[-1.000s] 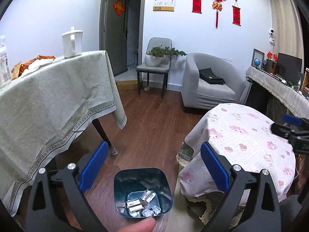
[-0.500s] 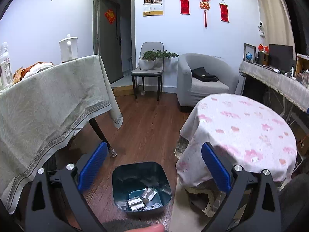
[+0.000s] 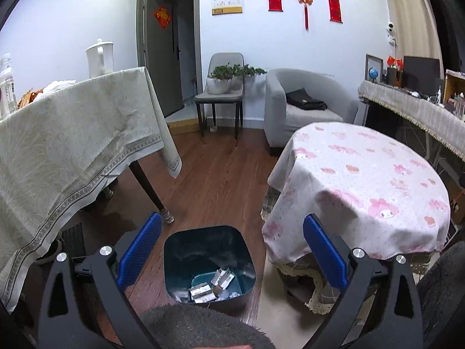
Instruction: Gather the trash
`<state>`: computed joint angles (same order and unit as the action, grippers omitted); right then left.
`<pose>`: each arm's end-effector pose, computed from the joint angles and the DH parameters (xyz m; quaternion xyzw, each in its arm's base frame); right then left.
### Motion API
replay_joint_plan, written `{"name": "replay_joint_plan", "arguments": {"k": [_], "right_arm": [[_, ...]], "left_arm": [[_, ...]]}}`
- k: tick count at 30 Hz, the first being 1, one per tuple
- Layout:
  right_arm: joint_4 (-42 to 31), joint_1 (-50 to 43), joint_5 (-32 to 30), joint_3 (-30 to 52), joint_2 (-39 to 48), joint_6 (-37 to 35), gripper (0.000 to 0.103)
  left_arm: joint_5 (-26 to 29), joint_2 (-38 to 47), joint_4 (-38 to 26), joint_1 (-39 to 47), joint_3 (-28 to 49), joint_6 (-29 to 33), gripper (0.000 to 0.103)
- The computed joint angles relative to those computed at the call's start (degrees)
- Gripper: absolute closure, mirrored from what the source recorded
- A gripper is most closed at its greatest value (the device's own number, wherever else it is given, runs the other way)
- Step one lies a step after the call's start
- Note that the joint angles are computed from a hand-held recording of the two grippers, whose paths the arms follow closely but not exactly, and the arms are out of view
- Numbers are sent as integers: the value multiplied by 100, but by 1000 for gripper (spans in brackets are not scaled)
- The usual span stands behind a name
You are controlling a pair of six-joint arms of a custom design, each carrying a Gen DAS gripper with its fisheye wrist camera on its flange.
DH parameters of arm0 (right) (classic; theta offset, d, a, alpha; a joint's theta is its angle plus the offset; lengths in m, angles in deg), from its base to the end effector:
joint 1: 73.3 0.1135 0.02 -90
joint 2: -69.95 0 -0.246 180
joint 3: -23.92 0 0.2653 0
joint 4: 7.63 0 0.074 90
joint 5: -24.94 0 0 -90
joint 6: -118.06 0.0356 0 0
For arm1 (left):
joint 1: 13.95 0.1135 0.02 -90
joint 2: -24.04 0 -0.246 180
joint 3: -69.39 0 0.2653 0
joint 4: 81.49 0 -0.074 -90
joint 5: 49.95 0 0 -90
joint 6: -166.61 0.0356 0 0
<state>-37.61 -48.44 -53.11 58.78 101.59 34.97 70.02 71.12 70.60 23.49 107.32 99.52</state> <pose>0.1597 0.0659 0.2084 -0.0782 0.8451 0.0575 0.5258 0.1681 0.1063 0.1883 0.0050 0.8724 0.0163 0.4886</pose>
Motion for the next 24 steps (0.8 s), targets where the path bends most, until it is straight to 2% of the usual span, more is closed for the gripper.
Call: {"name": "replay_joint_plan", "arguments": {"k": [2,7,24], "right_arm": [[22,-100,-336,23,57,-39,4],[-9,-129,-575,68,177,21,4],[67,-2,-483,93,312,7,4]], "left_arm": [[-27,93,-46,-10,26,26,3],[-49,162,-100,-39,22,63,3],[-29,109,-235,-90,-5,132,3]]}}
